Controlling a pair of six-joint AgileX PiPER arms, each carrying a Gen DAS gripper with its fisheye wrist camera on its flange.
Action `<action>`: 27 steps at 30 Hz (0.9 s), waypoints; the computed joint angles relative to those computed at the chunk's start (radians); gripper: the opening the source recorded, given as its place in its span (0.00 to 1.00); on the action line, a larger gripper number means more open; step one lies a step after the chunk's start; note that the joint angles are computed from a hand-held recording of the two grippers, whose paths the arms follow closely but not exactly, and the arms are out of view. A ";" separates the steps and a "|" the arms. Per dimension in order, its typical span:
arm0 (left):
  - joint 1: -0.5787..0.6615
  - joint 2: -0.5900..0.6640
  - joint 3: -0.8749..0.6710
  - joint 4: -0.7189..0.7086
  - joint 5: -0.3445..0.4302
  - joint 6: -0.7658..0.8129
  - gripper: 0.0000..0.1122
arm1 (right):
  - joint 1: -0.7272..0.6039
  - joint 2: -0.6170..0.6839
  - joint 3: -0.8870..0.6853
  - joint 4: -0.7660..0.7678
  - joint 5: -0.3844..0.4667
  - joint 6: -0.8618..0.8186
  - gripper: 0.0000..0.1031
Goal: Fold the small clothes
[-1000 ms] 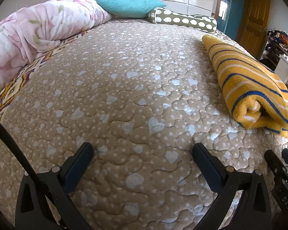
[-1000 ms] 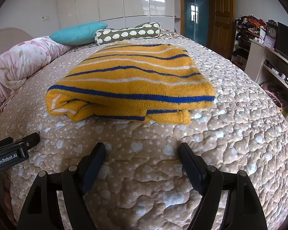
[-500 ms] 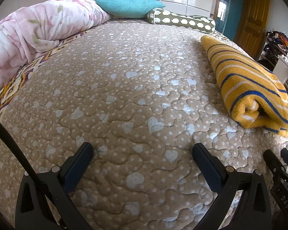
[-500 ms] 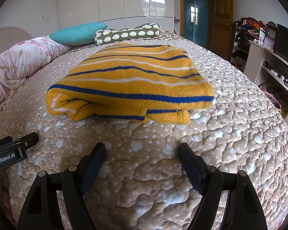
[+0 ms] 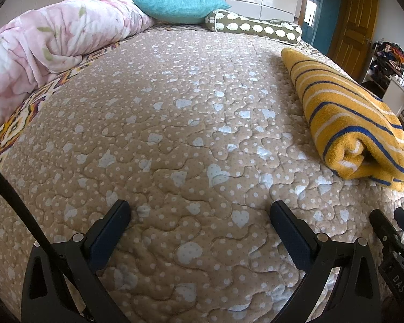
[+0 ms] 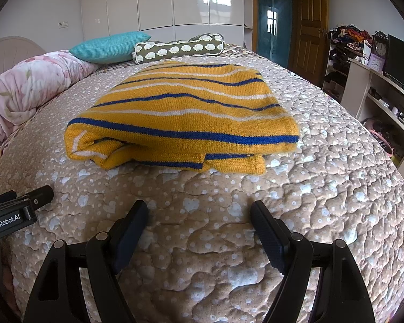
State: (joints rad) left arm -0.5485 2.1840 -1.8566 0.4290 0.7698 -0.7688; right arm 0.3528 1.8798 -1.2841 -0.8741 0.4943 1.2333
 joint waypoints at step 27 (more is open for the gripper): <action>0.017 -0.008 0.014 -0.038 -0.031 0.040 0.92 | 0.008 0.004 -0.006 -0.013 0.022 0.010 0.81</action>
State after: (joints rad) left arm -0.5313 2.1759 -1.8422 0.3908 0.7389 -0.7284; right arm 0.3605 1.8839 -1.2897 -0.8871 0.5167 1.2434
